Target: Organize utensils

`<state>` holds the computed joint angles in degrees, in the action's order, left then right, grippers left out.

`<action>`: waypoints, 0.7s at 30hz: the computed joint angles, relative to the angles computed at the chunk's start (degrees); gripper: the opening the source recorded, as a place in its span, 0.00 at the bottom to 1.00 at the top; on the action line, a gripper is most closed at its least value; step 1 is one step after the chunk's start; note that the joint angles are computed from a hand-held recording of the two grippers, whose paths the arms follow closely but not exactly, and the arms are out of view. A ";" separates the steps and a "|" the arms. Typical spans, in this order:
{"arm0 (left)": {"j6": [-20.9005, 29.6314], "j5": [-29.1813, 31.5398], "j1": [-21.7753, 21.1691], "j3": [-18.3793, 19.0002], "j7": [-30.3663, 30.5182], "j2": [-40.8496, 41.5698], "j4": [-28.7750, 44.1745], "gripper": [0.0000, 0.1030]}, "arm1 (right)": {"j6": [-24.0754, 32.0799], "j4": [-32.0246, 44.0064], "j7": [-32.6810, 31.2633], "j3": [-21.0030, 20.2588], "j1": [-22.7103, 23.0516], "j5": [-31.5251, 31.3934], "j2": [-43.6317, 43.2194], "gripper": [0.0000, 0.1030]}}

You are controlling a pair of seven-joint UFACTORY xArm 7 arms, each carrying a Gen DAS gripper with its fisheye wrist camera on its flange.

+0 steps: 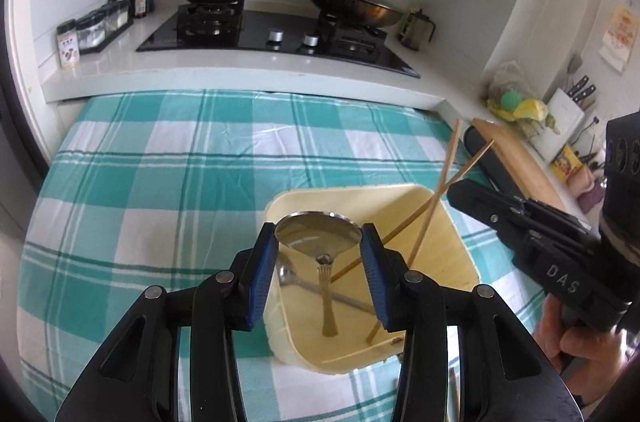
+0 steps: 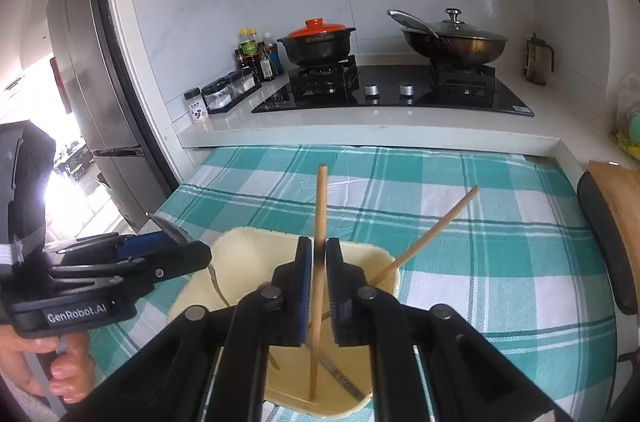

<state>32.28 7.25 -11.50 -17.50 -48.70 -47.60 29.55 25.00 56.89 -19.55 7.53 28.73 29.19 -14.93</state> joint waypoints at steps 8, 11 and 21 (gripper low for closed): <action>19.71 -4.58 -8.09 -0.97 -0.34 -20.25 -5.07 0.87 | 10.01 -10.07 -1.29 -4.34 -2.86 -3.61 -17.45 0.45; 29.18 -9.21 -14.50 -4.96 -2.84 -28.14 -8.55 0.89 | 16.30 -18.37 -2.38 -5.73 -5.79 -8.67 -28.94 0.50; 28.23 -16.89 -25.54 -27.73 -25.70 -23.02 -12.95 0.89 | 31.34 -48.86 1.00 -5.43 -15.47 -20.33 -67.87 0.50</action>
